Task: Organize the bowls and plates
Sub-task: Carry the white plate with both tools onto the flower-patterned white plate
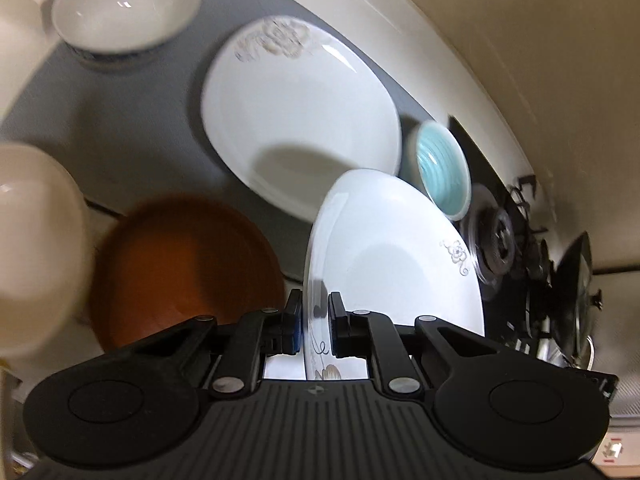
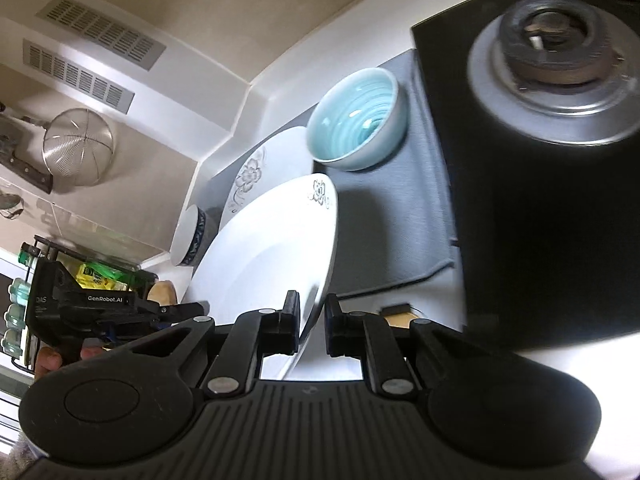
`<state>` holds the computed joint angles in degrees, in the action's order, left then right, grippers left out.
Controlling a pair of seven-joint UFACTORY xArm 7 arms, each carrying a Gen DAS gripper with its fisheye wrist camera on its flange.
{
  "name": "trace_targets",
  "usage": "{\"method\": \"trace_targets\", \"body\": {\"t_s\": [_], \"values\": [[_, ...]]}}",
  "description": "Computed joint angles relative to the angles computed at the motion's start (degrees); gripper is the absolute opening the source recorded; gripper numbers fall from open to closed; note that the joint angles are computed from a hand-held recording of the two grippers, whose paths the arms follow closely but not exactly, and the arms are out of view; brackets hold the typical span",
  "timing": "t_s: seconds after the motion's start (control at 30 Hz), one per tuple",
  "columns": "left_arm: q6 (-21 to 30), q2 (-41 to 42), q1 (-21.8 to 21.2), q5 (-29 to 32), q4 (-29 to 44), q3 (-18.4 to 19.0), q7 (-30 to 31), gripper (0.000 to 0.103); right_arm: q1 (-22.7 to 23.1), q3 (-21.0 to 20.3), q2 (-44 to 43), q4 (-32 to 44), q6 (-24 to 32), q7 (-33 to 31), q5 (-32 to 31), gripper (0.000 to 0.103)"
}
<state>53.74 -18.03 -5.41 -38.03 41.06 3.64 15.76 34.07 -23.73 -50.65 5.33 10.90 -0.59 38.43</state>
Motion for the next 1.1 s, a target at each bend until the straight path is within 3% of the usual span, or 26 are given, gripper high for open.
{"method": "trace_targets", "body": {"t_s": [0.3, 0.6, 0.8, 0.97, 1.1], "values": [[-0.14, 9.12, 3.71, 2.33, 6.37, 0.83, 1.19, 0.013, 23.93, -14.64, 13.52, 8.20, -12.68, -1.04, 3.00, 0.014], [3.31, 18.37, 8.04, -0.52, 15.10, -0.15, 6.59, 0.013, 31.65, -19.50, 24.31, 15.17, -14.16, 6.45, -1.48, 0.014], [4.34, 23.81, 9.62, -0.92, 20.47, -2.22, 7.36, 0.013, 30.03, -16.56, 33.66, 20.48, -12.83, 10.12, -1.34, 0.014], [6.52, 26.71, 12.05, -4.57, 23.33, -2.68, 9.76, 0.013, 24.61, -9.35, 40.08, 23.10, -13.16, 12.41, 1.13, 0.013], [8.72, 27.60, 13.76, -6.22, 24.00, -2.83, 9.34, 0.013, 15.16, 0.81, 42.92, 23.63, -14.50, 17.13, 0.10, 0.013]]}}
